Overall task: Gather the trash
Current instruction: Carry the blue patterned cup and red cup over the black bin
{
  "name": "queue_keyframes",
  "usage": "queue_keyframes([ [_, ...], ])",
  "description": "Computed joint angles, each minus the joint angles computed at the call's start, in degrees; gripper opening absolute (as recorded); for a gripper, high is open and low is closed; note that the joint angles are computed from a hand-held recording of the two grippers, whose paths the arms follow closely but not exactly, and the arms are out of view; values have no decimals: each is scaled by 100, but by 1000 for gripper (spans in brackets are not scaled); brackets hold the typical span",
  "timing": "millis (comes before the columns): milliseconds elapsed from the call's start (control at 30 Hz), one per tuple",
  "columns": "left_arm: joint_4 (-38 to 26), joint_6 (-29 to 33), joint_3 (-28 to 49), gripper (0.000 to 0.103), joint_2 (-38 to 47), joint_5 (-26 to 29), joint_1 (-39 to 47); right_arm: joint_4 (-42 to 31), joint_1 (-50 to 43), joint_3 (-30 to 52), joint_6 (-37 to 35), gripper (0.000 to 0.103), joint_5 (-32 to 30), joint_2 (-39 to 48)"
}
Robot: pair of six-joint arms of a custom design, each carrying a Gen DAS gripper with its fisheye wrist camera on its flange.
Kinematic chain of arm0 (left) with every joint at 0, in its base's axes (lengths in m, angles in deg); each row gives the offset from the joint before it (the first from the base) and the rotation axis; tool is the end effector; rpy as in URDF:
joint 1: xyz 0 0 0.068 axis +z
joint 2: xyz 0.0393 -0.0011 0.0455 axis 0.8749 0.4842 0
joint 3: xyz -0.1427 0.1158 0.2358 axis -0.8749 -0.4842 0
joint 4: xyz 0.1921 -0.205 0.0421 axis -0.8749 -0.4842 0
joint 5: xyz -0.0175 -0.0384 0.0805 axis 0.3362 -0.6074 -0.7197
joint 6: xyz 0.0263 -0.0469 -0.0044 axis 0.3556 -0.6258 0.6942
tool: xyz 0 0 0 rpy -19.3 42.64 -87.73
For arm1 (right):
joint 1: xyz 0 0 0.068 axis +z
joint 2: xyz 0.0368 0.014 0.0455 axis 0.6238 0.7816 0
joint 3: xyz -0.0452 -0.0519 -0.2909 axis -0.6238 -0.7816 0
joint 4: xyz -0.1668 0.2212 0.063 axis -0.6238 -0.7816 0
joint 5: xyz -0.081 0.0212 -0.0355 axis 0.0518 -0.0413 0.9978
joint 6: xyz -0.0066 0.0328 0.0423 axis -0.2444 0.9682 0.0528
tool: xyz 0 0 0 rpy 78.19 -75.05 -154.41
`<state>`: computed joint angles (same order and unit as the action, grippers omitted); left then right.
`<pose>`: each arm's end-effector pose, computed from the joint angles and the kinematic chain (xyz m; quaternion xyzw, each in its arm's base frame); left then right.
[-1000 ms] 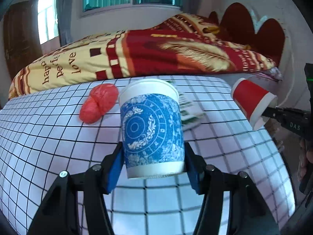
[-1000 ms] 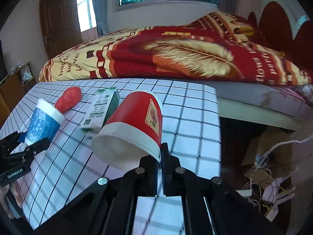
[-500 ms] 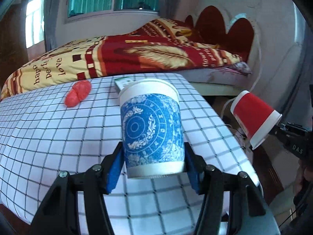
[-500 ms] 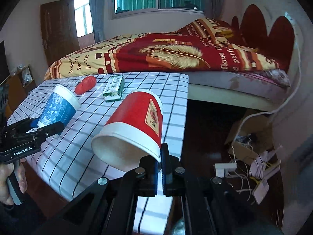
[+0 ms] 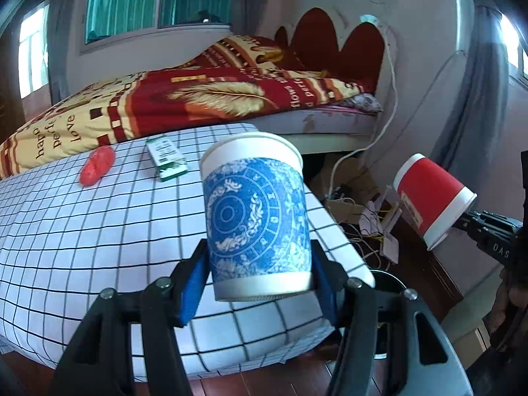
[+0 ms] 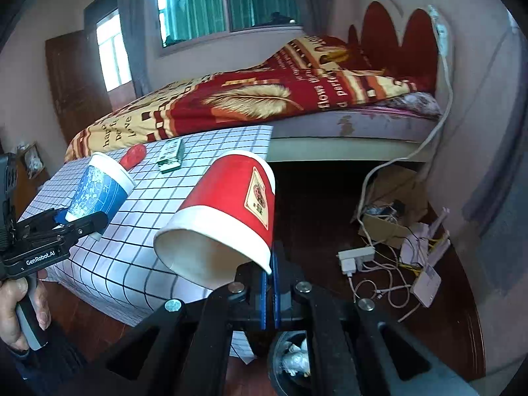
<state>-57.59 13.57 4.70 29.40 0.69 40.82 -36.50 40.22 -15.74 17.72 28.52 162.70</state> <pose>0.3174 -0.1171 0.2590 0.1144 0.8927 -0.0996 0.4244 0.2912 0.0137 0.2681 -0.0393 0.8988 0.0771 0.4298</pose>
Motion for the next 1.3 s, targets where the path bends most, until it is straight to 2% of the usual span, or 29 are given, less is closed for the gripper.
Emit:
queue_keyframes([
  [533,145,-136,4,59,501,-274,-1297,159,-1877,-1228,-447,3,-835,-563],
  [1100,120,-230,281,59,1309,-287,-2129,249,-2890,-1836,-1194,3,-960,-321],
  [1300,137,-322,349,59,1729,-202,-2336,360,-3142,-1933,-1492,3,-920,10],
])
